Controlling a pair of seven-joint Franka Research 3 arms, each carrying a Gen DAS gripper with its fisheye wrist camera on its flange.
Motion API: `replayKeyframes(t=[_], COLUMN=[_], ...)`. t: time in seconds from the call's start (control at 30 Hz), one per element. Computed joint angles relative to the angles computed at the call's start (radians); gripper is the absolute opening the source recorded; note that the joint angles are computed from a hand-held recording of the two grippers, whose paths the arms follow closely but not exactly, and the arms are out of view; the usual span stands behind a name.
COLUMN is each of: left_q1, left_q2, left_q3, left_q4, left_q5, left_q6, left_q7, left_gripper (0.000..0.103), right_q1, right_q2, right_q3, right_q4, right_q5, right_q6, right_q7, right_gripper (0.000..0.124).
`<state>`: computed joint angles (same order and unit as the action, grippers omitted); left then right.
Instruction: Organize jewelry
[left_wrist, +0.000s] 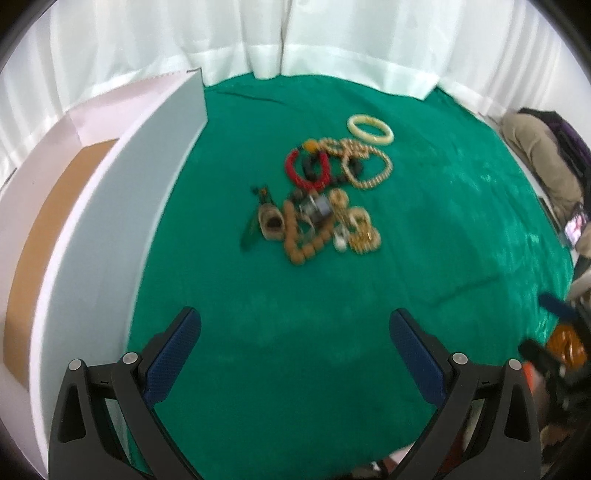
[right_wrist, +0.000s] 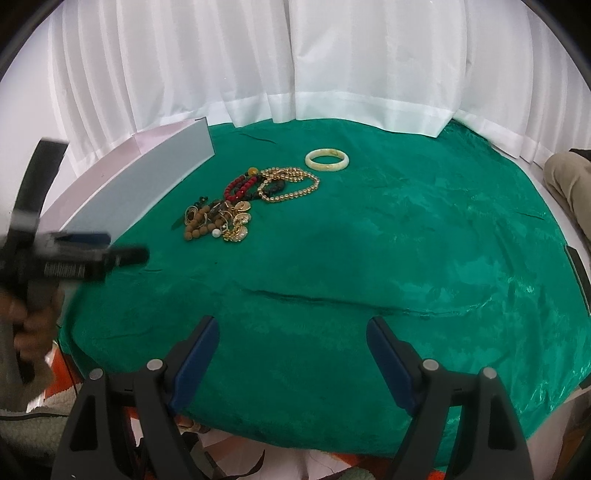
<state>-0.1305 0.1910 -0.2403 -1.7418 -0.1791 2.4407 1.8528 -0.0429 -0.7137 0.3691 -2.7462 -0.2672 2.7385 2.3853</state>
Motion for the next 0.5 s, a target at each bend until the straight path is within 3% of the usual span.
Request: replayKeyframes(t=[0.2, 0.33, 0.43, 0.5], left_q1=[-0.007, 0.003, -0.02, -0.045], left_q2=[0.106, 0.141, 0.169, 0.21], left_q3=[-0.008, -0.04, -0.05, -0.043], left_q4=[0.147, 0.198, 0.223, 0.27], left_q5=[0.04, -0.006, 0.018, 0.058], left_q6=[-0.046, -0.083, -0.063, -0.071], left_q7=[0.008, 0.048, 0.088, 0.074], left_gripper=[0.101, 0.101, 0.1, 0.094], right_q1=[0.0, 0.001, 0.005, 0.005], right_q2=[-0.016, -0.02, -0.016, -0.02], right_q3=[-0.014, -0.025, -0.035, -0.036], right_q4=[-0.021, -0.038, -0.046, -0.05], right_q5=[0.011, 0.026, 0.042, 0.046], right_q6=[0.001, 0.004, 0.007, 0.01], right_q7=[0.002, 0.0, -0.004, -0.007], right_gripper=[0.084, 0.084, 0.084, 0.084])
